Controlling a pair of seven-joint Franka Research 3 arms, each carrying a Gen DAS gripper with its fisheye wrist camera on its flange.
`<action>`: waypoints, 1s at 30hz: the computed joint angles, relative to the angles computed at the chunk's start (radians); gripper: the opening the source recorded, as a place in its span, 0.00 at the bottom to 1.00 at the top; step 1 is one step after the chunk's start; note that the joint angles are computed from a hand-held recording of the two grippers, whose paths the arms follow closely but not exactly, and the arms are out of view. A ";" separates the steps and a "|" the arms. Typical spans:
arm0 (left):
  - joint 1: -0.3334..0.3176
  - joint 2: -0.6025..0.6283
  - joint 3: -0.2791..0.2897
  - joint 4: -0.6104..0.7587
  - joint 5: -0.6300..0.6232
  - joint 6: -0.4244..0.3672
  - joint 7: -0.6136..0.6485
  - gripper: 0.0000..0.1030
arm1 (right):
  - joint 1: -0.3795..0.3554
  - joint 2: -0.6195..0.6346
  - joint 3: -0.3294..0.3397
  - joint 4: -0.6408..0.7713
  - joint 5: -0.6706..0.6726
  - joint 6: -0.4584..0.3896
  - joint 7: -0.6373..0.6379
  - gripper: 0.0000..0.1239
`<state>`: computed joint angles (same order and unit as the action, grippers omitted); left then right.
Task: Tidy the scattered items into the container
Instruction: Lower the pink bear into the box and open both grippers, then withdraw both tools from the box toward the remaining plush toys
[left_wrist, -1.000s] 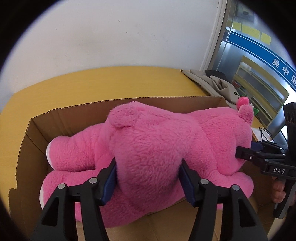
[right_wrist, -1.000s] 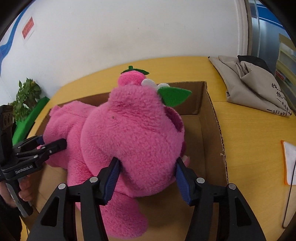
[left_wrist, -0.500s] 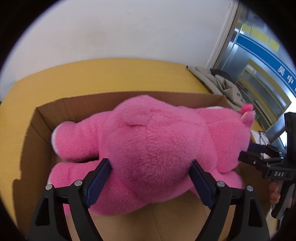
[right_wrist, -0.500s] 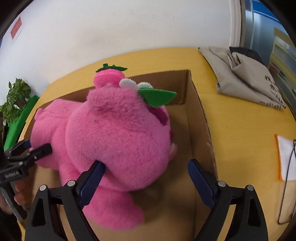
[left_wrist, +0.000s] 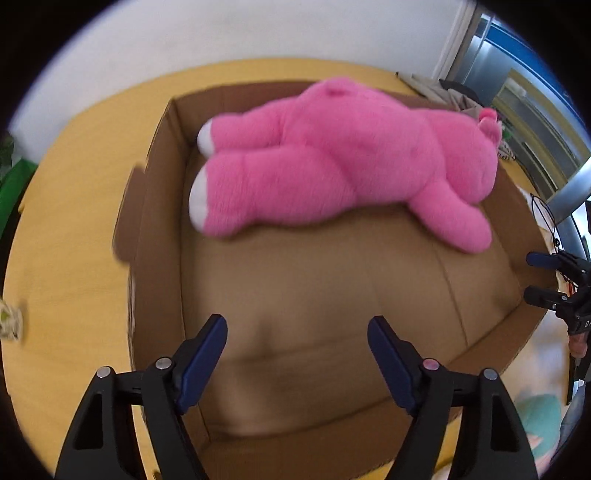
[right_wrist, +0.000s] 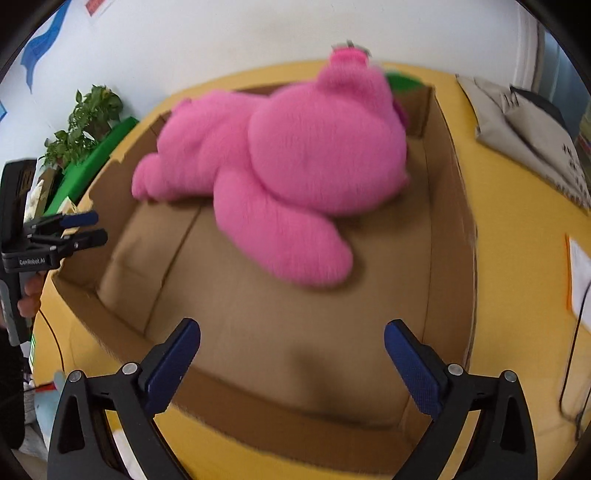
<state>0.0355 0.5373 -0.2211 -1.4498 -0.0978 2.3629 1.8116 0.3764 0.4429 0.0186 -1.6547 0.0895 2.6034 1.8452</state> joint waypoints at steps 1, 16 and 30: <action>0.005 -0.009 -0.001 -0.020 -0.006 0.000 0.000 0.74 | 0.001 -0.012 -0.001 -0.025 0.000 0.000 0.003 0.82; 0.032 -0.183 -0.001 -0.295 -0.094 0.076 0.042 0.69 | 0.044 -0.106 -0.032 -0.193 -0.144 0.078 0.143 0.80; -0.035 -0.590 0.035 -0.696 -0.291 0.462 0.130 0.76 | 0.122 -0.432 -0.072 -0.456 -0.728 0.211 0.830 0.83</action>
<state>0.0002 -0.0523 -0.1861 -2.1455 -0.3885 2.8249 1.9420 0.4981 0.0111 -0.0532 -2.1106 -0.6380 2.8147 2.6756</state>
